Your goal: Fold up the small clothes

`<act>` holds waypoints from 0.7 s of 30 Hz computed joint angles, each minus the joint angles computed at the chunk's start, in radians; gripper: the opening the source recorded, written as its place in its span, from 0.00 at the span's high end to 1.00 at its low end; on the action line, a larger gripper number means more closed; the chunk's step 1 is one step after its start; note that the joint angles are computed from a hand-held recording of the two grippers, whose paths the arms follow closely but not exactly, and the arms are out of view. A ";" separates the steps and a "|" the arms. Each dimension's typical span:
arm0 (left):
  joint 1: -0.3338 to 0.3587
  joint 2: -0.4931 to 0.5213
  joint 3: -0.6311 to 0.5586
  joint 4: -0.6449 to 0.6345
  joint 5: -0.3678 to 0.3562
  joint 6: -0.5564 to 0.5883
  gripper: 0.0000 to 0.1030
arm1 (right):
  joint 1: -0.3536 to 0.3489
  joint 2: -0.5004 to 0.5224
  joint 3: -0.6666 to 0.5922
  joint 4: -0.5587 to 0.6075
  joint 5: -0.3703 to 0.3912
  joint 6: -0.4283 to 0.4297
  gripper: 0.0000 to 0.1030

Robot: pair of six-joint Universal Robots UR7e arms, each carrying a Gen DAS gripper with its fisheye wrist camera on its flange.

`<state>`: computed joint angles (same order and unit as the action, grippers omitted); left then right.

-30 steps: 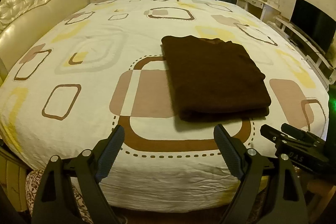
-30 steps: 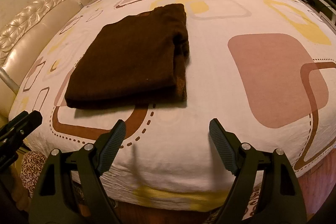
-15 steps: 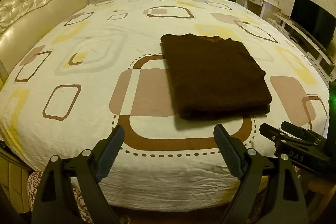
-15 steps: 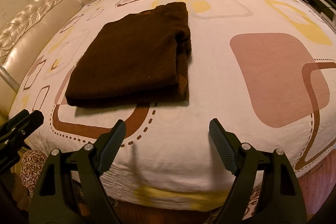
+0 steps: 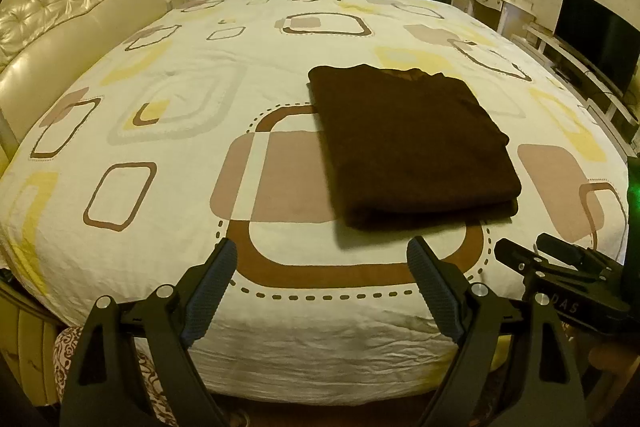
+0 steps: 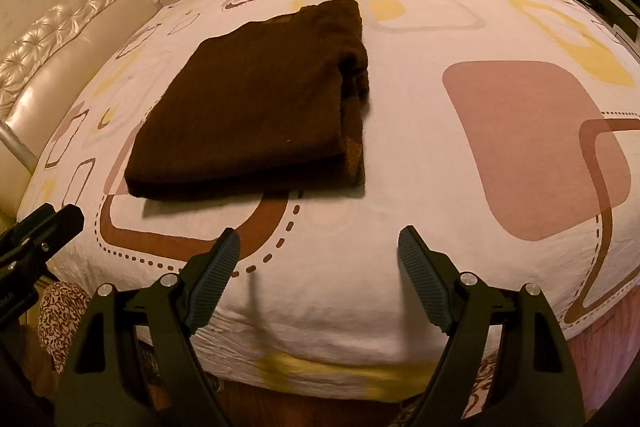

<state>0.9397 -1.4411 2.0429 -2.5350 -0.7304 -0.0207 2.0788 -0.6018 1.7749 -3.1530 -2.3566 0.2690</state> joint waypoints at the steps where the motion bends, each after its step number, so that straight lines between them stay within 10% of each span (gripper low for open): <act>1: 0.000 0.000 0.000 0.001 0.000 0.000 0.17 | 0.000 0.002 -0.001 -0.001 0.000 -0.001 0.21; 21: 0.001 0.003 0.002 0.006 -0.006 -0.001 0.16 | -0.003 0.006 -0.006 0.005 0.009 -0.006 0.21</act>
<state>0.9407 -1.4382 2.0447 -2.5286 -0.7364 -0.0219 2.0761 -0.5960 1.7693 -3.1482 -2.3475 0.2632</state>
